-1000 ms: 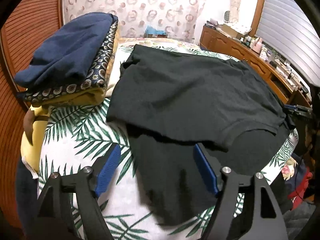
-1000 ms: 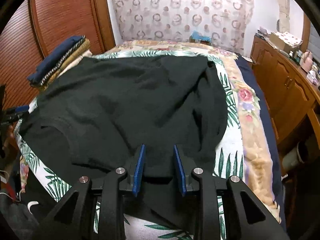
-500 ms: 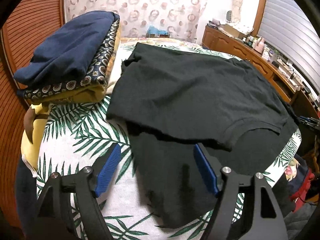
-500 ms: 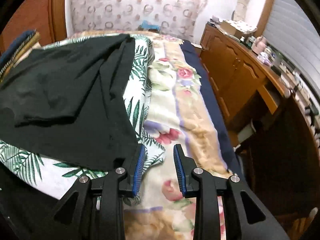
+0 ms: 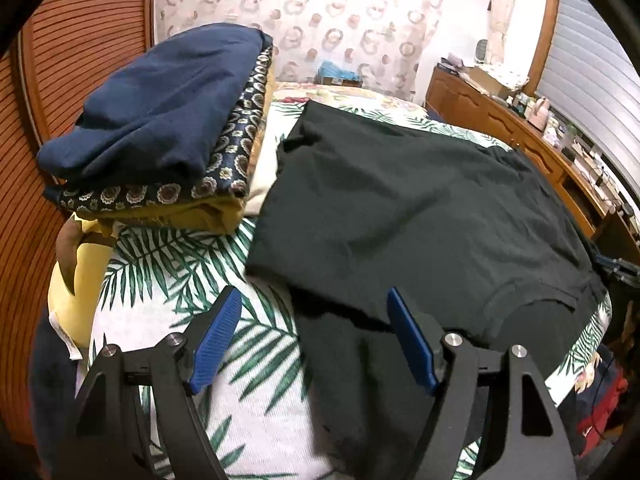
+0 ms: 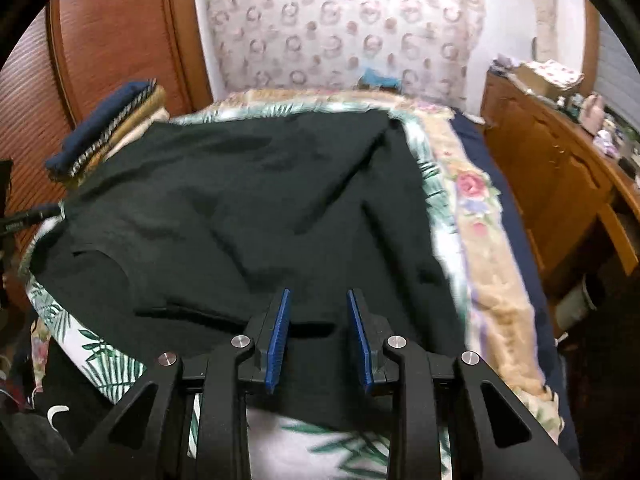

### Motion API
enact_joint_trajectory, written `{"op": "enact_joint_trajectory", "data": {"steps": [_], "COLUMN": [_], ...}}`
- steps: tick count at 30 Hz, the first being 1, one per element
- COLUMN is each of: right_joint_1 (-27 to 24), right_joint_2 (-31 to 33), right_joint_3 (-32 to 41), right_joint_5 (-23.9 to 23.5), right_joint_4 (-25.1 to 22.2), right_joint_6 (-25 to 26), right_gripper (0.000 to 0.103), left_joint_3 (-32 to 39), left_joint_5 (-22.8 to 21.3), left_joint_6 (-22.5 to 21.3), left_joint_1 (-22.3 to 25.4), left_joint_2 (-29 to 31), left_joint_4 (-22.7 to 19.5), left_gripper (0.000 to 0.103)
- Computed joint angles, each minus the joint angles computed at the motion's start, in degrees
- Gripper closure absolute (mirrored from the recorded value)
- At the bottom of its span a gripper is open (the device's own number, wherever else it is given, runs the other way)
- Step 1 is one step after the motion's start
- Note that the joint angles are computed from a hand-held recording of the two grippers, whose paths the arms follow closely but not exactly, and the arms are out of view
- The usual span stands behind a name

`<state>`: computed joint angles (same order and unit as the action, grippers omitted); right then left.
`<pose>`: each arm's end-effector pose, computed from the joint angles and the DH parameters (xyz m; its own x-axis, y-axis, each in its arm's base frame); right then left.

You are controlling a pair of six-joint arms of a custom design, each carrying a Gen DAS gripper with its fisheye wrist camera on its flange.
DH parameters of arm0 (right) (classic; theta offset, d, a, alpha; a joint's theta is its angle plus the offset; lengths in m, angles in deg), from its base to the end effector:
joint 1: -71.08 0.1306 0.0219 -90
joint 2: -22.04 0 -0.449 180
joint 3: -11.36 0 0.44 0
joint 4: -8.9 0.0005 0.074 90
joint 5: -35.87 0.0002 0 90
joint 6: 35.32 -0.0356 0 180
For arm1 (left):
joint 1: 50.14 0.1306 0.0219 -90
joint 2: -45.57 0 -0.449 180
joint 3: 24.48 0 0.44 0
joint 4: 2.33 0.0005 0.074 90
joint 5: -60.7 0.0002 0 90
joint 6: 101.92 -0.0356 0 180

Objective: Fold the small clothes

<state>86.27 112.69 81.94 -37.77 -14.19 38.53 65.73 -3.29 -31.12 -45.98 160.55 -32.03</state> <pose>0.5037 0.1258 0.3544 -0.6489 0.1004 -0.7543 0.1326 0.9910 0.0178 0.6719 0.0327 0.2669 -0.7044 0.2451 -0.6662 0.4454 0.8834 -0.1459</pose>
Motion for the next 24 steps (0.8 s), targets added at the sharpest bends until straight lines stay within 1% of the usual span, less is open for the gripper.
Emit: {"op": "enact_joint_trajectory", "data": {"steps": [3,5,7,9,11,12,13,16,19,21,23,24], "right_joint_1": [-0.95,-0.67,-0.62,-0.62,-0.31,0.13,0.36,1.22,1.61,1.68,1.62,1.69], "right_joint_2": [2.11,2.60,2.08,1.96,1.55,1.66,1.96,1.65,1.77,1.62,1.37,1.34], "right_joint_3": [1.27,1.47,0.99,0.53,0.00,0.01,0.06,-0.10,-0.12,-0.37,-0.63,-0.70], "right_joint_5": [-0.57,0.72,0.86,0.92,1.32,1.72,1.92,2.59,3.56,3.21,2.64,2.61], "right_joint_4": [-0.55,0.39,0.82,1.65,2.09,2.20,2.48,2.29,2.43,2.90,3.17,3.31], "right_joint_6": [0.41,0.68,0.71,0.93,0.97,0.72,0.64,0.23,1.27,1.71,1.96,2.16], "right_gripper": [0.073,0.073,0.073,0.072,0.072,0.071,0.071,0.071,0.072,0.080,0.086,0.087], "left_joint_3": [1.17,1.75,2.66,3.35,4.32,4.95,5.38,6.17,8.06,9.25,9.37,9.17], "left_joint_5": [-0.96,-1.42,-1.54,-2.26,-1.46,-0.81,-0.84,-2.81,-4.59,-4.68,-4.50,-4.80], "left_joint_6": [0.71,1.35,1.72,1.21,0.61,0.43,0.50,1.95,3.18,3.57,3.31,3.00], "left_joint_1": [-0.04,-0.03,-0.19,-0.48,-0.62,-0.62,-0.66,-0.83,-0.85,-0.84,-0.82,-0.91], "left_joint_2": [0.88,1.32,1.94,2.47,3.21,3.74,4.06,4.70,5.85,6.75,7.03,6.96], "left_joint_4": [-0.11,0.12,-0.01,0.01,-0.87,-1.68,-2.14,-1.38,-2.84,-4.28,-4.01,-3.66], "left_gripper": [0.027,0.027,0.027,0.028,0.037,0.049,0.057,0.059,0.059,0.059,0.059,0.064]}}
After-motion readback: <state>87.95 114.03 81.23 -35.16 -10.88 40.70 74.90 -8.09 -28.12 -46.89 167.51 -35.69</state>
